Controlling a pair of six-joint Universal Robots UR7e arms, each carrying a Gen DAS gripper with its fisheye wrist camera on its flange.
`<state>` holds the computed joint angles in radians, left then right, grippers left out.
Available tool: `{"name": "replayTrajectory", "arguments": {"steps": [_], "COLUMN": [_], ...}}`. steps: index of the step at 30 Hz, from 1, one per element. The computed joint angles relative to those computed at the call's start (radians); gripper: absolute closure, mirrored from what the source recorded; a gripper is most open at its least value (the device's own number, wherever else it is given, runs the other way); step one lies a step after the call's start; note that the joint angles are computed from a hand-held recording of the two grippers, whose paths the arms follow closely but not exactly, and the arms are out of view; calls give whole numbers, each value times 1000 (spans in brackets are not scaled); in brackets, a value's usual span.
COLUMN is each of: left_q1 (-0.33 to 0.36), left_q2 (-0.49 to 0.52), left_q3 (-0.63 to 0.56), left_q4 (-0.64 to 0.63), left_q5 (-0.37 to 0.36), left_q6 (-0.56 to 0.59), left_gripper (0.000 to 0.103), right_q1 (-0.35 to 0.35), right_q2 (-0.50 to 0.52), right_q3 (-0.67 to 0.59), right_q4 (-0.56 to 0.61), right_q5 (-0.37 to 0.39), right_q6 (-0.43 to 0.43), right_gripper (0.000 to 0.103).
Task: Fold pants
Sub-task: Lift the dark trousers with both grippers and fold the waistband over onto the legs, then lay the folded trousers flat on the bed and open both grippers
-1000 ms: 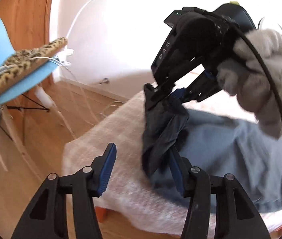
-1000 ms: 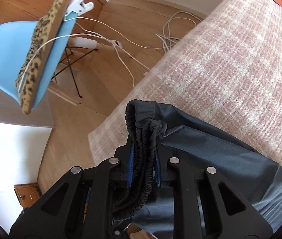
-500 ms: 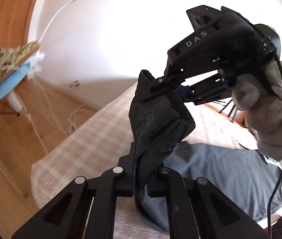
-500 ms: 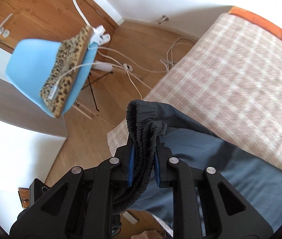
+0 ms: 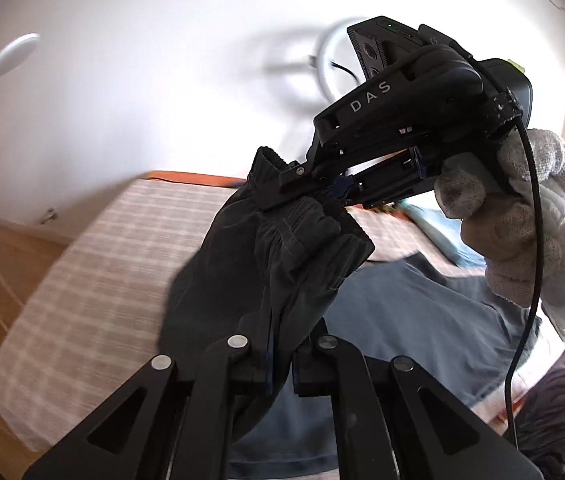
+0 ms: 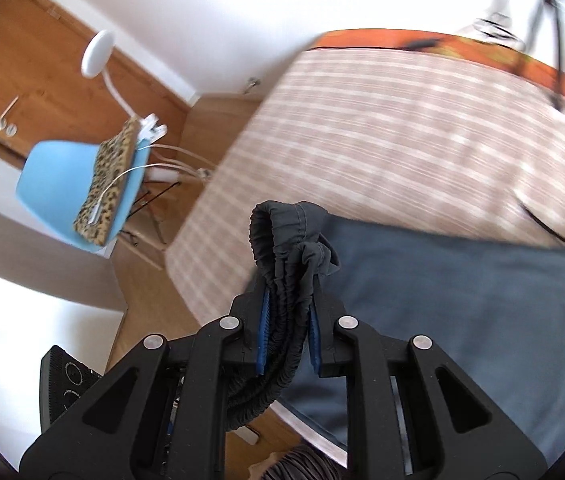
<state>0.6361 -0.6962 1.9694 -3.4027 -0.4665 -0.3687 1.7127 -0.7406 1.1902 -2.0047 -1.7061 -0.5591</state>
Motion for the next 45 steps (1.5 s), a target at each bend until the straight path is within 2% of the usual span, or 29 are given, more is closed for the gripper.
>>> {"name": "replayTrajectory", "arguments": {"steps": [8,12,20,25,30,34,37,45], "left_q1": [29,37,29,4,-17,10,27,61], "left_q2": [143,198,241,223,148,108,108,179], "left_q3": [-206,-284,-360,-383,-283,-244,-249,-351], "left_q4": [133,209,380,616,651,692,705,694], "left_q5": [-182,-234,-339,-299,-232,-184,-168,-195], "left_q6": [59,70,-8,-136,-235,-336,-352,-269], "left_gripper": [101,101,101,100,100,100,100,100], "right_q1": [-121,-167,-259,-293,-315,-341,-357,-404], "right_q2": [-89,-112,-118,-123,-147,-177,-195,-208], "right_q3": [36,55,37,21,9,-10,-41,-153], "right_q4": [-25,-50,-74,-93,-102,-85,-74,-29], "right_q5": [-23,-46,-64,-75,-69,-50,-51,-69], "right_q6": [-36,-73,-118,-159,-209,-225,-230,-217], "right_gripper": [86,86,86,86,86,86,86,86]}}
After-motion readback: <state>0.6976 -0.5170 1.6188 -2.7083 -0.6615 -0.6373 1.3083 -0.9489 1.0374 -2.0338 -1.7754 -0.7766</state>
